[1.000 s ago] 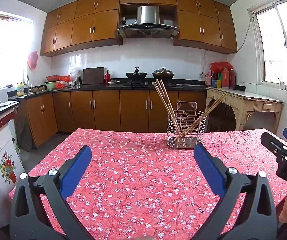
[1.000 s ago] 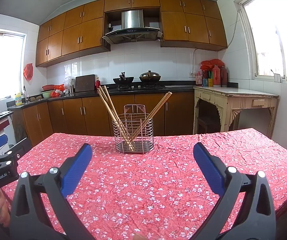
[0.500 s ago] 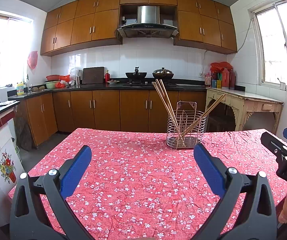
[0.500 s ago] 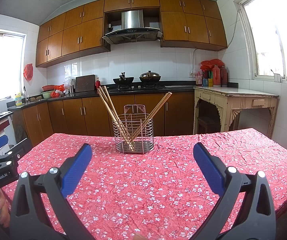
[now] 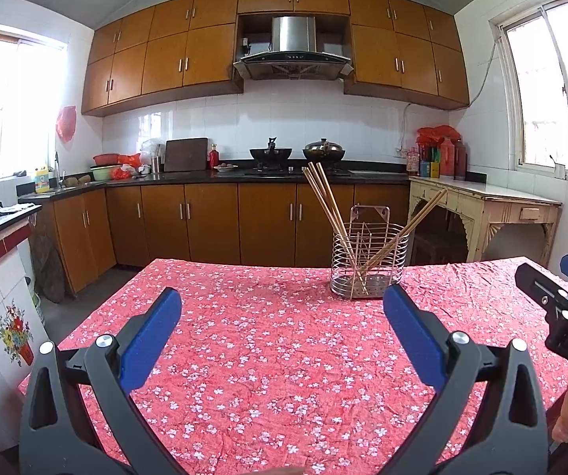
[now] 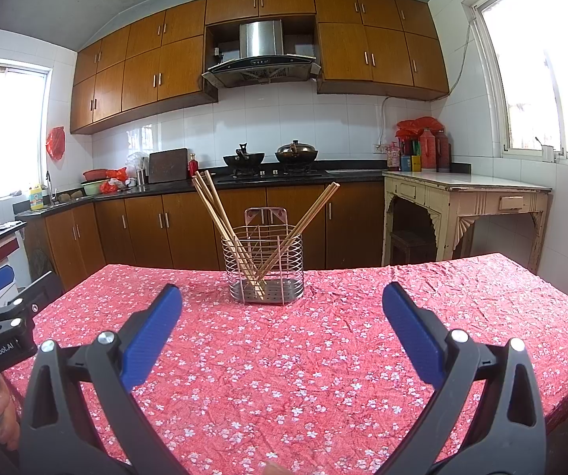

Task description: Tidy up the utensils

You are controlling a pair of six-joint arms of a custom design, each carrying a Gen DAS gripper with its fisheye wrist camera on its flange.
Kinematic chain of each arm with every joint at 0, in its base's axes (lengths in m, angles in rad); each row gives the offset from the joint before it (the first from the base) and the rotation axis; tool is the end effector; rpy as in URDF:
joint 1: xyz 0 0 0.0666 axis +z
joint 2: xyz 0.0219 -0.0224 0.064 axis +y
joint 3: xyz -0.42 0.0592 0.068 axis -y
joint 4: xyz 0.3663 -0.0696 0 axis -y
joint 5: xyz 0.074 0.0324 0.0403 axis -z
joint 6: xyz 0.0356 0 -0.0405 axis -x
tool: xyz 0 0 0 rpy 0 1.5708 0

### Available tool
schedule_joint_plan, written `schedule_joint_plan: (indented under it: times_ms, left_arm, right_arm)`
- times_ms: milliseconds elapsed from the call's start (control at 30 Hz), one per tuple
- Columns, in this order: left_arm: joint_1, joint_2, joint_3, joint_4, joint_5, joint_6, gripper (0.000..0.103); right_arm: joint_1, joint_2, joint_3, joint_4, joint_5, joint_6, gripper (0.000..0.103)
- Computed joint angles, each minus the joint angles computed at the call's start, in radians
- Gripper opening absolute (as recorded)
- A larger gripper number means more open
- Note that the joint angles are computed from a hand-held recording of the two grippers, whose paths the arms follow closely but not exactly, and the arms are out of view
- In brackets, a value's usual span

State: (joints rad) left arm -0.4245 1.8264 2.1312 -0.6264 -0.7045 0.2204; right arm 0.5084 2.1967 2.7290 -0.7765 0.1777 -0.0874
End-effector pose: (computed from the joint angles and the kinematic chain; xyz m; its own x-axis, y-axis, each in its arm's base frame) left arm 0.5918 -0.2426 0.5975 -0.2273 -0.0801 -0.9705 -0.3031 0.9529 -0.0077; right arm 0.6535 0.3565 0.5905 -0.2391 -0.0349 -0.9704 -0.3096 0.9499 0.0421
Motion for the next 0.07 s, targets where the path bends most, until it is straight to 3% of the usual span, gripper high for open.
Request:
schedule_joint_plan:
  times_ms: [67]
  left_arm:
    - [0.002,0.001,0.004,-0.007,0.011,0.008,0.101]
  right_arm:
    - [0.0,0.0,0.0,0.0,0.0,0.0,0.099]
